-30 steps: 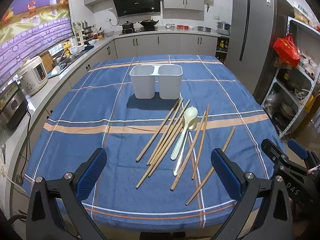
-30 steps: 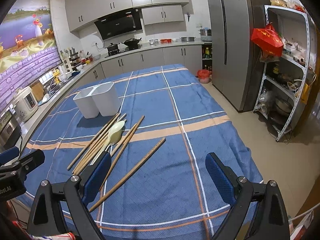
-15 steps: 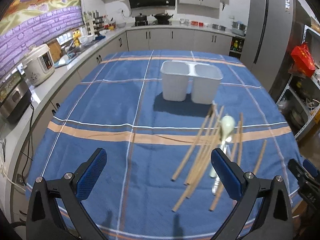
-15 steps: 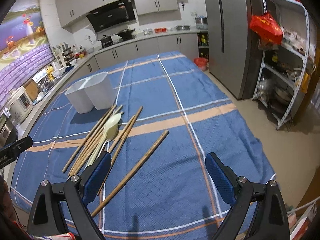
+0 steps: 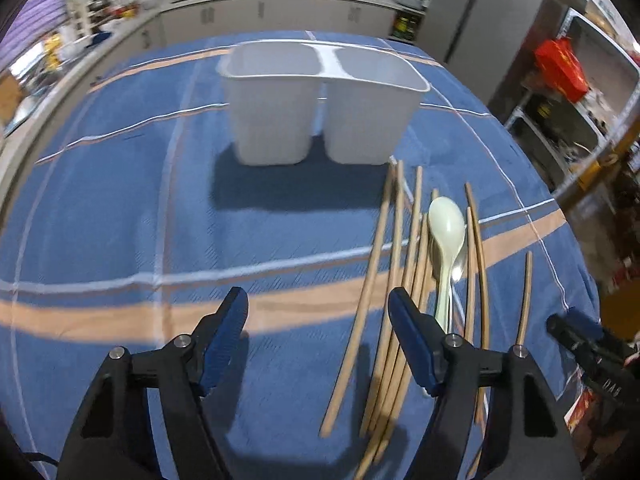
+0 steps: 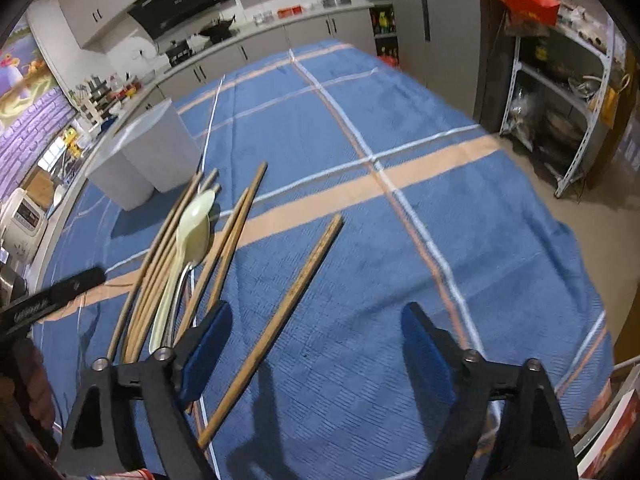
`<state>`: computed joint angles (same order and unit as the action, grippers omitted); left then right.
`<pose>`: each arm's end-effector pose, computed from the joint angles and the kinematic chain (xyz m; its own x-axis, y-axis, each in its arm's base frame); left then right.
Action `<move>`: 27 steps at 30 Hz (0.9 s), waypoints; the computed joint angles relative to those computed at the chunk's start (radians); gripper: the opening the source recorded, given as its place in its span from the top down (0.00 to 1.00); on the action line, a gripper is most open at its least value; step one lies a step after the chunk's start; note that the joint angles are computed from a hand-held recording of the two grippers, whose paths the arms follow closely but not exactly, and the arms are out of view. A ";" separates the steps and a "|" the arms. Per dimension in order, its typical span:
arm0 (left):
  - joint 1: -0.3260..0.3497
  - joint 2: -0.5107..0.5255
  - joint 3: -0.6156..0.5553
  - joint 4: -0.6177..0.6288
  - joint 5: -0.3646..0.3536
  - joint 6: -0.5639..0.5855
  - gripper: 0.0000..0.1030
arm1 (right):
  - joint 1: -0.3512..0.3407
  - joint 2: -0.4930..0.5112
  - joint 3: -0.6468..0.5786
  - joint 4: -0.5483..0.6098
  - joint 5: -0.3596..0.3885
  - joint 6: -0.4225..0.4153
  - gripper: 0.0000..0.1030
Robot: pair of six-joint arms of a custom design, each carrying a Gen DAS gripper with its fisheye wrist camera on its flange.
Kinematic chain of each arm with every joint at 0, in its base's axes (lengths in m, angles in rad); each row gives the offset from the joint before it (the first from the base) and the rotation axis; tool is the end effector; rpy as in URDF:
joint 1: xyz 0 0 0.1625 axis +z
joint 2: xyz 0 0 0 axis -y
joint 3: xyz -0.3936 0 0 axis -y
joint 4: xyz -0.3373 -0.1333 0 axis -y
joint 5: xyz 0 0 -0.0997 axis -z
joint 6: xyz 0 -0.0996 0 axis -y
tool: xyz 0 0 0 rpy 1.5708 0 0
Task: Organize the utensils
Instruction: 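Close the left tool on one chopstick while the right tool closes on another, then lift the held chopsticks with both tools and carry them over the white holder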
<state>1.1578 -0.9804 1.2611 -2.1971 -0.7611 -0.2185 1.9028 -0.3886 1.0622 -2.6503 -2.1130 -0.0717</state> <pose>-0.0769 -0.6872 0.3652 -0.7947 -0.1359 -0.5916 0.2104 0.8526 -0.4784 0.3229 -0.6853 0.0622 -0.8525 -0.1486 0.5012 -0.3615 0.8601 -0.3599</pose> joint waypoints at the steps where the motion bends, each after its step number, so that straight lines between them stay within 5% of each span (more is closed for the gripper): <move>1: 0.011 0.018 -0.028 0.002 -0.026 0.021 0.34 | -0.001 0.011 -0.018 0.021 0.002 0.002 0.26; 7: 0.064 0.125 -0.193 0.076 -0.129 0.094 0.54 | 0.005 0.079 -0.117 0.077 -0.029 -0.007 0.37; 15: 0.068 0.182 -0.260 0.057 -0.150 0.215 0.55 | 0.025 0.151 -0.227 0.105 -0.111 -0.041 0.47; 20: 0.055 0.233 -0.320 0.085 -0.091 0.272 0.94 | 0.042 0.207 -0.312 0.144 -0.188 -0.078 0.67; 23: 0.061 0.241 -0.338 0.091 -0.106 0.235 0.93 | 0.044 0.231 -0.366 0.184 -0.202 -0.089 0.86; 27: 0.076 0.204 -0.316 0.116 -0.164 0.147 0.93 | 0.024 0.204 -0.374 0.255 -0.127 -0.048 0.91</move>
<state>1.2341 -0.7764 0.9449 -2.0814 -0.9251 -0.0713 1.9269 -0.1844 0.6883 -2.3951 -2.2403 -0.1197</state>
